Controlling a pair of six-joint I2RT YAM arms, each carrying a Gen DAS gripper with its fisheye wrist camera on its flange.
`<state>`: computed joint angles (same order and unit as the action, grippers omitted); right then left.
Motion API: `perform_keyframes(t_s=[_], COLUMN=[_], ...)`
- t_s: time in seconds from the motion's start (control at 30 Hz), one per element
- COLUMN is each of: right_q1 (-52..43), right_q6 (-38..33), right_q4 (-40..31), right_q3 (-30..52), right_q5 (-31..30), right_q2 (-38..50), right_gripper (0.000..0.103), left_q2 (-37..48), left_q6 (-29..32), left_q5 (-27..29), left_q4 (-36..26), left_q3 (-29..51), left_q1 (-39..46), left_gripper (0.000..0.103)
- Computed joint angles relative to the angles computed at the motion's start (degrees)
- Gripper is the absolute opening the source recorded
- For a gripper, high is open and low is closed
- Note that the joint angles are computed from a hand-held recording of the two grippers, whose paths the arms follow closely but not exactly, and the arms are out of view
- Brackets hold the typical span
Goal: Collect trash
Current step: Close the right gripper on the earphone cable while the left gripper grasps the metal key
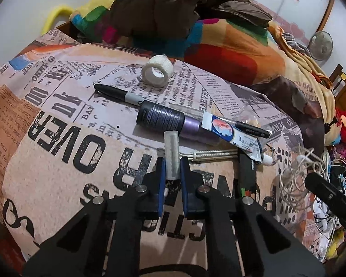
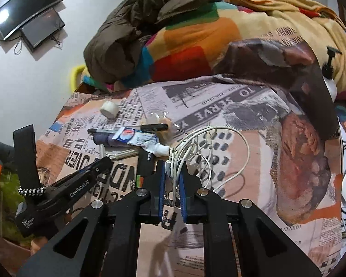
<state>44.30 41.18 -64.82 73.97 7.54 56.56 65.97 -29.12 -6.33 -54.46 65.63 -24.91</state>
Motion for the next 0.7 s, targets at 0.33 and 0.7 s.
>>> perform_keyframes(t_s=[0.33,0.7], right_q1=[3.1,17.3], right_q6=[0.5,6.1], right_q4=[-0.6,-5.3], right_q3=[3.1,12.6], right_q5=[2.0,13.4], right_q2=[-0.3,4.0], right_gripper=[0.01,0.01], left_q2=[-6.8,-9.9], left_q6=[0.5,4.9], left_q5=[-1.6,-4.5], left_q4=[-7.1,-16.7], left_q3=[2.2,13.1], left_q1=[1.0,4.9], left_gripper=[0.011,0.011])
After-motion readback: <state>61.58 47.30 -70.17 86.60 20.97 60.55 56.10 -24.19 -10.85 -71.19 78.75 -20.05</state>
